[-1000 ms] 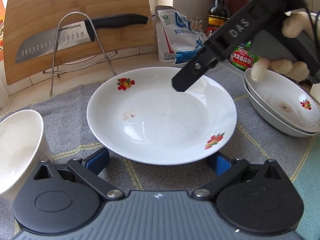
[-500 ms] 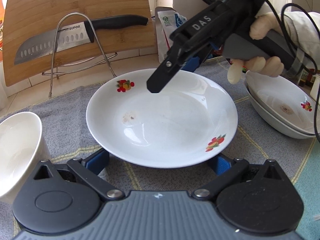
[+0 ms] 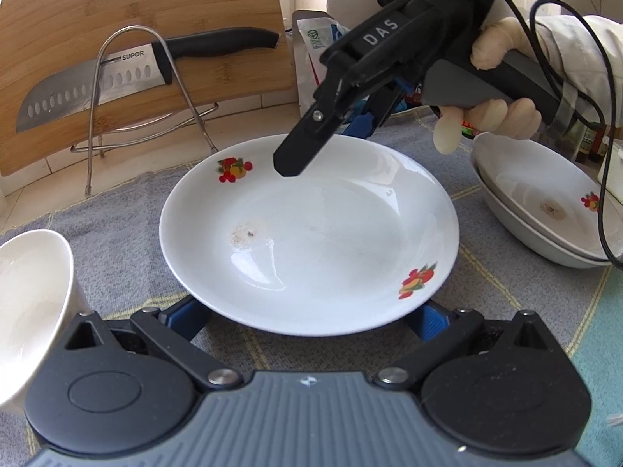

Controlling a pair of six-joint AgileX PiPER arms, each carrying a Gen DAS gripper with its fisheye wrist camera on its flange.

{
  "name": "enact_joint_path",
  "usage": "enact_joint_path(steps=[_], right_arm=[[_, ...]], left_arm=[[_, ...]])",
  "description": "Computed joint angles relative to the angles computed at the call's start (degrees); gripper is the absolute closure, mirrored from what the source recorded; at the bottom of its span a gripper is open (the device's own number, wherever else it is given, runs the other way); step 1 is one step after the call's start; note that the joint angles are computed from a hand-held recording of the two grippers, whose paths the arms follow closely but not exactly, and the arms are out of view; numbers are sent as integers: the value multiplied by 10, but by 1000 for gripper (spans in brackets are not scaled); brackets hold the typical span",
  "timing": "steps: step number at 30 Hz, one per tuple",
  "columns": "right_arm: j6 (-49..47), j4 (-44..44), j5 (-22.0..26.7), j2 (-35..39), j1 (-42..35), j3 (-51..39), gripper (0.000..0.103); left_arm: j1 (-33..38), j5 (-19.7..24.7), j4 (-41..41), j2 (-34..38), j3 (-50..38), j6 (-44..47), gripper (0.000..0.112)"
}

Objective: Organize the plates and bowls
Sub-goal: 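Lift the plate with the right tool and carry it toward the plate stack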

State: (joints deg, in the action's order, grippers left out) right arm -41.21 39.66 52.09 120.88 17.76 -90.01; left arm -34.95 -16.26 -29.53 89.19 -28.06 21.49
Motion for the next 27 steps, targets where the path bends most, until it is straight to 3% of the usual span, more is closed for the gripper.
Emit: enact_joint_path(steps=[6, 17, 27], right_arm=[[5, 23, 34, 17, -15, -26, 6], [23, 22, 31, 11, -9, -21, 5], [18, 41, 9, -31, 2, 28, 5]], left_arm=[[3, 0, 29, -1, 2, -27, 10], [9, 24, 21, -8, -4, -13, 10], [1, 50, -101, -55, 8, 120, 11]])
